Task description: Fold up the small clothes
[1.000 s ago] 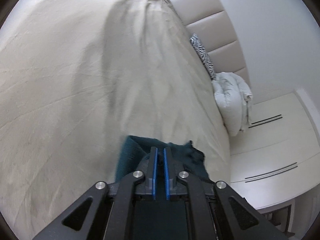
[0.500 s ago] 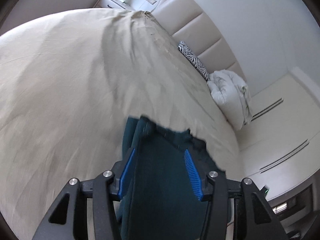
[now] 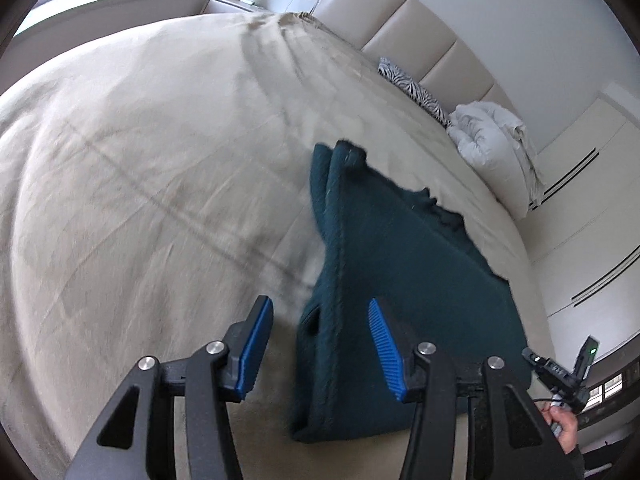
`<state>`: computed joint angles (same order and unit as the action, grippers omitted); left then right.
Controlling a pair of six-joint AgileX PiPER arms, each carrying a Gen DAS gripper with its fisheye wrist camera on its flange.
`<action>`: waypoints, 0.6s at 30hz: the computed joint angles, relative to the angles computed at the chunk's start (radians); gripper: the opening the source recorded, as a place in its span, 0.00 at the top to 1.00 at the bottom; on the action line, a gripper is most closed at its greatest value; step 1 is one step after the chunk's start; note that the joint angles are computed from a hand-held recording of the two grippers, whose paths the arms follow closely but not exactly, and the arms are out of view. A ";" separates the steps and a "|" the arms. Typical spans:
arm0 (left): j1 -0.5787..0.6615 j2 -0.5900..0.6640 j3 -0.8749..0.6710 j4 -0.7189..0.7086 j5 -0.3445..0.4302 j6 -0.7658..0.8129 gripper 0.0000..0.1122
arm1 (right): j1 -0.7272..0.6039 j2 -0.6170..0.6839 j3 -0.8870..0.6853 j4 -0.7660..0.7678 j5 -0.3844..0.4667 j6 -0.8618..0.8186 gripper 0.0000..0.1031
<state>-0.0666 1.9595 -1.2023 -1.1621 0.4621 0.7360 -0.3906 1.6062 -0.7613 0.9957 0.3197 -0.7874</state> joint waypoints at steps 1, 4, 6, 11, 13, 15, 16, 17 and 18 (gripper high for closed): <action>-0.003 0.001 0.000 0.011 -0.003 -0.005 0.59 | 0.003 -0.015 0.012 -0.020 -0.007 0.017 0.90; -0.024 -0.010 0.003 0.062 -0.030 -0.031 0.68 | 0.012 -0.052 0.038 -0.091 -0.034 0.087 0.94; -0.037 -0.011 0.004 0.103 -0.050 -0.055 0.70 | -0.003 -0.057 0.051 -0.033 -0.027 0.041 0.94; -0.041 0.020 -0.023 0.178 -0.043 -0.123 0.77 | -0.021 -0.051 0.060 0.008 -0.014 0.024 0.95; -0.042 0.024 -0.027 0.196 -0.044 -0.130 0.77 | -0.020 -0.050 0.060 -0.009 -0.016 0.040 0.95; -0.041 0.030 -0.035 0.206 -0.041 -0.139 0.77 | -0.031 -0.057 0.066 -0.022 -0.005 0.054 0.96; -0.039 0.032 -0.036 0.201 -0.039 -0.133 0.77 | -0.039 -0.063 0.073 -0.013 -0.002 0.046 0.96; -0.037 0.036 -0.038 0.197 -0.036 -0.129 0.77 | -0.049 -0.066 0.080 0.008 0.003 0.026 0.96; -0.037 0.041 -0.042 0.201 -0.035 -0.131 0.77 | -0.063 -0.068 0.091 0.048 0.012 -0.012 0.96</action>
